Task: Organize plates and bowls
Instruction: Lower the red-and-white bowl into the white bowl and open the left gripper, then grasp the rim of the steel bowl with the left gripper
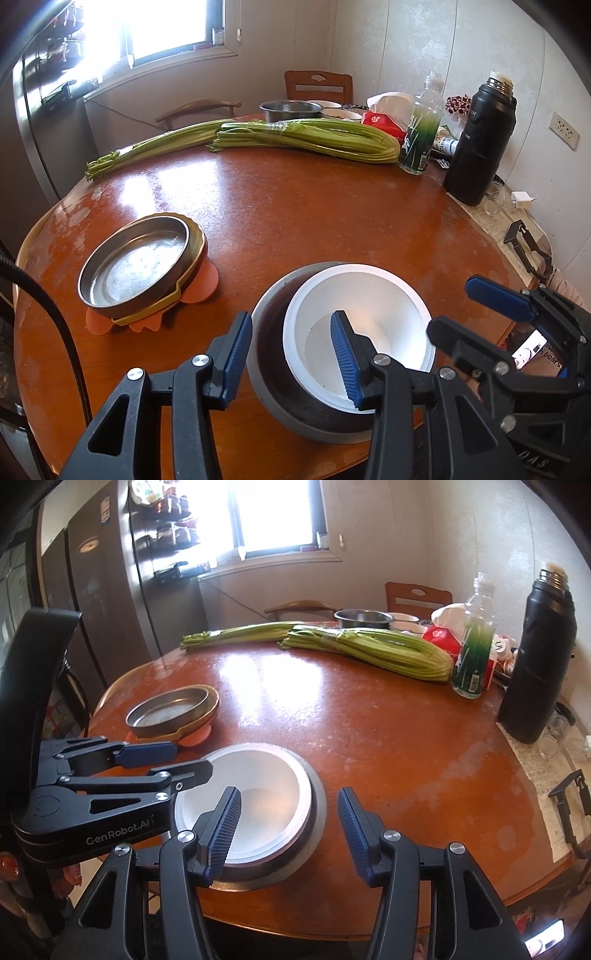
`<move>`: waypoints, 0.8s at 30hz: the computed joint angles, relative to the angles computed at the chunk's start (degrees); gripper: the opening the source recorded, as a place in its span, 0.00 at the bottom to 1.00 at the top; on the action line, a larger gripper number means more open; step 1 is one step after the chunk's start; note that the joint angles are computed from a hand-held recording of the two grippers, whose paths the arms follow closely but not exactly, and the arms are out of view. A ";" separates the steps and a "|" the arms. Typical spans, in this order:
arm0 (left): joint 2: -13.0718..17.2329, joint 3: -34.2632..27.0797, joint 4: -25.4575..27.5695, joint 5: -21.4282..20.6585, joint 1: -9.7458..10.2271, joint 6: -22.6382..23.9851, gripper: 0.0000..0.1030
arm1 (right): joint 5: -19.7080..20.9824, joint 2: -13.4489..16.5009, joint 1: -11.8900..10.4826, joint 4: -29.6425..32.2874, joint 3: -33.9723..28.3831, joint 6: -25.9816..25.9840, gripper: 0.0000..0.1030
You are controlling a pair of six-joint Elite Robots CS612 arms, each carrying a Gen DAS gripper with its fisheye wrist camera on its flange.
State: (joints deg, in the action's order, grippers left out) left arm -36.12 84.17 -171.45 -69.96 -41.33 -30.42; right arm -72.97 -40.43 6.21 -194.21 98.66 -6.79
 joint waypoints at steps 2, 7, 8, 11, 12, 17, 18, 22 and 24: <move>-0.18 0.32 -0.31 0.18 0.04 -0.42 0.45 | -0.46 -0.13 -0.10 -0.23 0.05 0.67 0.57; -0.58 1.22 -1.33 -0.33 0.35 -1.96 0.48 | -0.53 -0.14 -0.31 -0.09 -0.26 1.64 0.58; -0.63 1.37 -1.45 -0.63 0.44 -2.19 0.48 | -0.55 -0.09 -0.31 0.15 -0.41 1.62 0.58; -0.54 1.48 -1.25 -1.63 0.64 -2.85 0.50 | -0.52 0.16 -0.27 1.07 -0.79 1.67 0.58; -0.49 1.65 -1.45 -2.05 0.70 -3.23 0.50 | -0.37 0.31 -0.28 1.37 -0.96 1.72 0.58; 0.05 1.56 -2.14 -3.91 1.06 -4.52 0.54 | -0.09 0.99 -0.42 3.45 -1.63 2.35 0.58; 0.22 1.37 -2.06 -4.31 1.15 -4.85 0.54 | 0.13 1.10 -0.47 3.69 -1.72 2.51 0.58; 0.78 0.69 -1.17 -5.78 1.41 -5.83 0.57 | 0.37 1.46 -0.60 4.41 -2.02 2.98 0.58; 1.09 0.35 -0.90 -6.07 1.50 -6.43 0.57 | 0.50 1.57 -0.65 4.75 -2.10 3.03 0.58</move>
